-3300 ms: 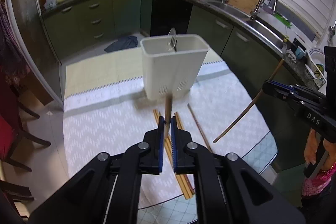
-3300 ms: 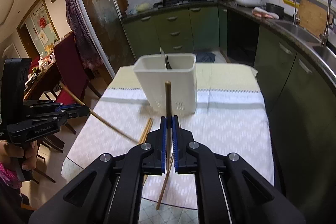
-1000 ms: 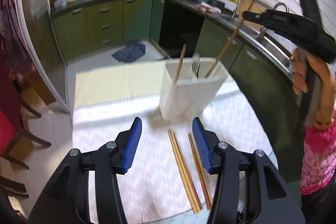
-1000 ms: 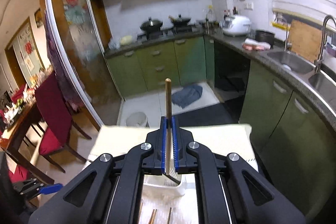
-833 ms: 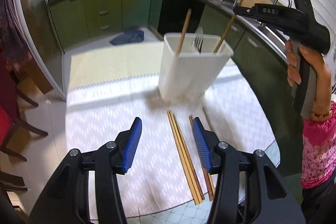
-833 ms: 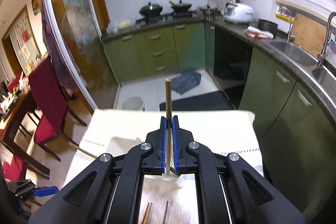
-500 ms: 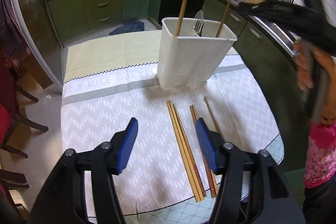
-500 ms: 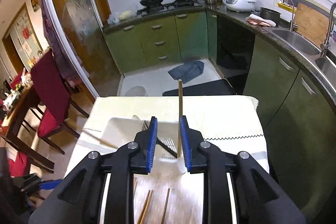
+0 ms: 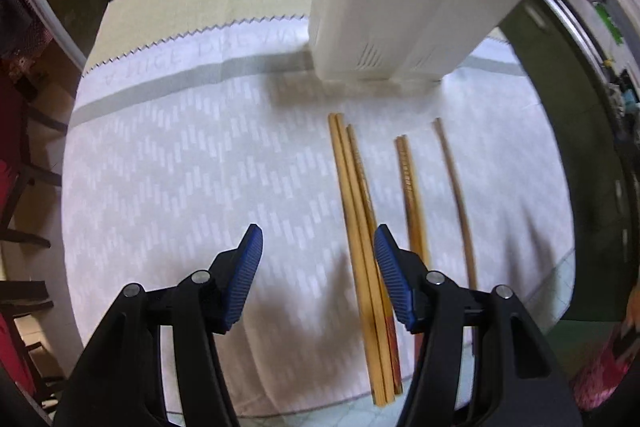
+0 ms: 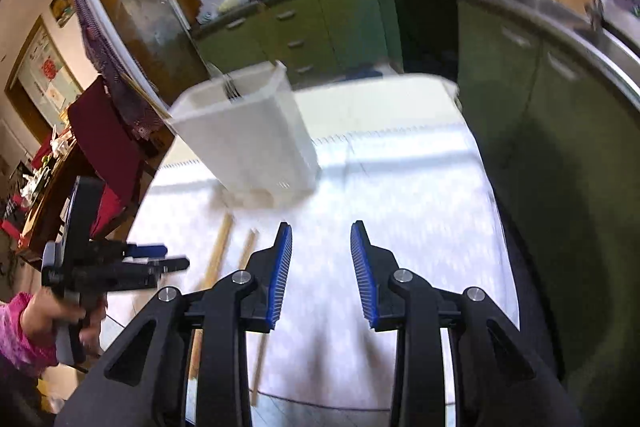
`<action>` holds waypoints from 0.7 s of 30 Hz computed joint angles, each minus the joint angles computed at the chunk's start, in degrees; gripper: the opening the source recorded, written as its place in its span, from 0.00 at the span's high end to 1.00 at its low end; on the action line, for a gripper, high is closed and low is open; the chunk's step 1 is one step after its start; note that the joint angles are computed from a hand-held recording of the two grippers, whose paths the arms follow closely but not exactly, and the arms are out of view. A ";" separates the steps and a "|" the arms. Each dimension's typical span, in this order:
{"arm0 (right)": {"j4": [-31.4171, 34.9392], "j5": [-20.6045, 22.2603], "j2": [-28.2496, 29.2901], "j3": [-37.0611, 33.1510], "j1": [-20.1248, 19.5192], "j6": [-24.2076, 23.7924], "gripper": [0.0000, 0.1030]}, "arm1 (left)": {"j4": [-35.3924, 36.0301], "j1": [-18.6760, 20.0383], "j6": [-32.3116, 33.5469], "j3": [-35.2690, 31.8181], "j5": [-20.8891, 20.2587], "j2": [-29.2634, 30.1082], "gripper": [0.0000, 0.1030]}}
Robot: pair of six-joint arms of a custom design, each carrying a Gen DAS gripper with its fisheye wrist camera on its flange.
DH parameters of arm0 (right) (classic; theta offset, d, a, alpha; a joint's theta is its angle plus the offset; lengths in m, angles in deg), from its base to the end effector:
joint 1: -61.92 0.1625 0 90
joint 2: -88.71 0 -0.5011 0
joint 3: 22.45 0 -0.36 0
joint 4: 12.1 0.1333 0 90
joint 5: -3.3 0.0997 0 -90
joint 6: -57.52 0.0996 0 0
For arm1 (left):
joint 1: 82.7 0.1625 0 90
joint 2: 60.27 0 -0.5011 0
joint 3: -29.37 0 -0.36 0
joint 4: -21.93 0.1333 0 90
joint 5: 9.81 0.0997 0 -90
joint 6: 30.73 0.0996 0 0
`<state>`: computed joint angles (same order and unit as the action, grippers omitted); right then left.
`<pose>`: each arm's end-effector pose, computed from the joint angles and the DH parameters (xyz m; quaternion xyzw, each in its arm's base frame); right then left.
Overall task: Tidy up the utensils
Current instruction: 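Lower both open tools back toward the remaining chopsticks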
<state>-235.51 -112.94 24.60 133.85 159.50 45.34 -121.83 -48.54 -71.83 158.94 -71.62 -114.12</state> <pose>0.1332 -0.3242 0.2521 0.0777 -0.9118 0.3340 0.2261 -0.2662 -0.3986 0.0995 0.1681 0.9383 -0.0565 0.2968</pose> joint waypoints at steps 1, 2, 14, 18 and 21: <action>-1.31 0.72 0.33 0.93 -1.11 -0.12 0.70 | 0.06 0.65 -0.14 -0.36 -0.56 0.62 0.46; -2.89 1.48 0.66 1.97 -2.33 -0.44 0.70 | 0.30 1.13 -0.37 -0.74 -1.05 1.19 0.46; -3.76 6.27 1.08 3.13 -6.66 -1.40 0.66 | 5.80 0.48 -2.84 -3.27 1.25 4.39 0.47; -2.93 6.27 1.64 2.59 -6.02 -1.02 0.66 | 7.26 0.46 -3.63 -4.98 1.86 6.45 0.46; -2.36 5.62 1.92 2.17 -5.16 -0.71 0.66 | 7.71 0.48 -4.05 -5.35 2.20 7.34 0.45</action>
